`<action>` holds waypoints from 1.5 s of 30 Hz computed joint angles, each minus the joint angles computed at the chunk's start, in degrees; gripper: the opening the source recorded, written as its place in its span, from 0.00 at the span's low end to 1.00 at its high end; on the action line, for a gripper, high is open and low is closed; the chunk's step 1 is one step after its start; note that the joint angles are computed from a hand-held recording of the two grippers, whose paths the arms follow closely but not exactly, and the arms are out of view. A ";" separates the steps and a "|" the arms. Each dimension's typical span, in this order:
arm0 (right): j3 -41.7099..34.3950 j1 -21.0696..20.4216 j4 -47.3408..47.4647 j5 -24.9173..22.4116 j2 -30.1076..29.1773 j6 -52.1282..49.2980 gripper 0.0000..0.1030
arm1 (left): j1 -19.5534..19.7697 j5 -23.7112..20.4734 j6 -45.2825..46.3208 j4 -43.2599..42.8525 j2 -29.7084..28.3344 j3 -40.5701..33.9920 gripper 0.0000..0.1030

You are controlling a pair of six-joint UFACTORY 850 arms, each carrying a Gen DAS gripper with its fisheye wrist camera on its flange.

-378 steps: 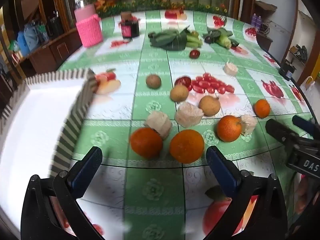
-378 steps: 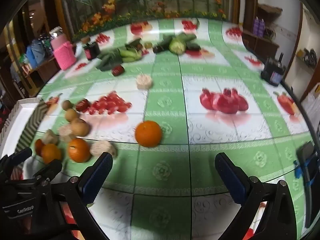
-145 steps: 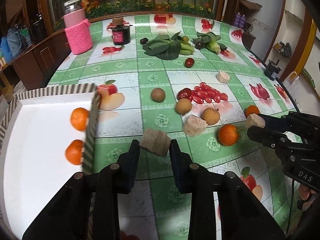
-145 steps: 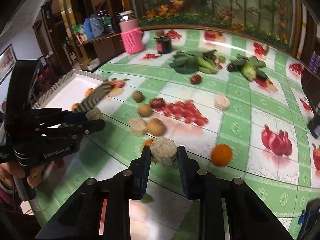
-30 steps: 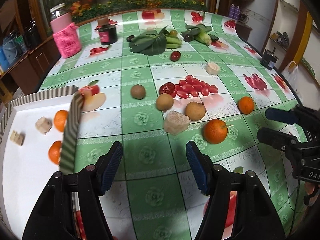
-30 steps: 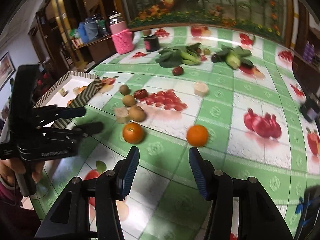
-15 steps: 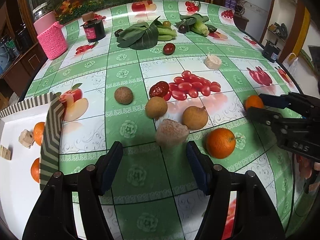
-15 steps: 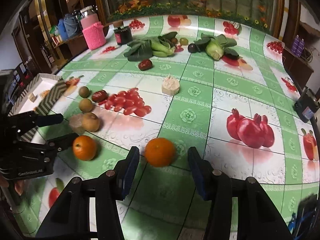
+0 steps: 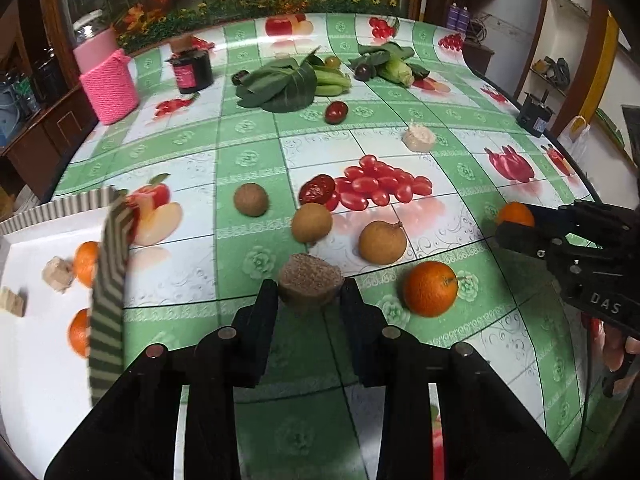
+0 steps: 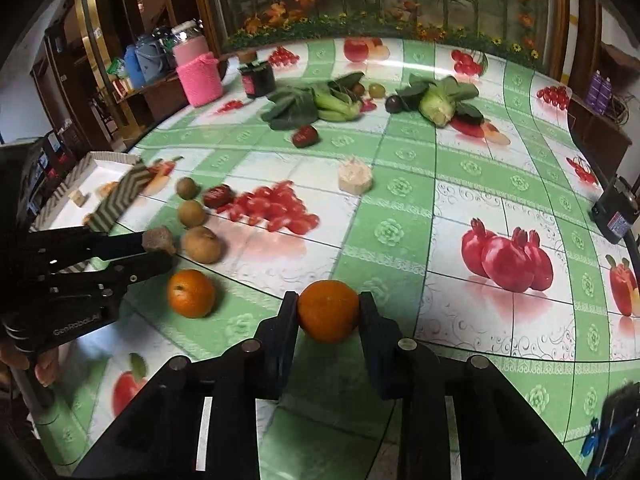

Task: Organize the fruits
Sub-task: 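Grasp a brown textured cake with the left gripper while the right grasps an orange, then carry the brown cake and orange into the white tray and release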

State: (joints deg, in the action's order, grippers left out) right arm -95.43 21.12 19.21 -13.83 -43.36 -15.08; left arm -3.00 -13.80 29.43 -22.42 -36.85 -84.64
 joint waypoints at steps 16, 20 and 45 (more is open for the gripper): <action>-1.92 4.99 17.70 -1.95 1.23 -19.11 0.29 | 3.41 5.40 -0.60 0.79 7.18 7.29 0.29; -4.76 6.61 18.76 -3.24 -0.32 -20.63 0.29 | 4.71 6.30 -4.04 4.13 8.08 8.18 0.29; -33.39 13.84 9.56 -17.43 -17.01 -15.42 0.29 | 14.62 5.23 -27.37 25.11 6.76 7.39 0.29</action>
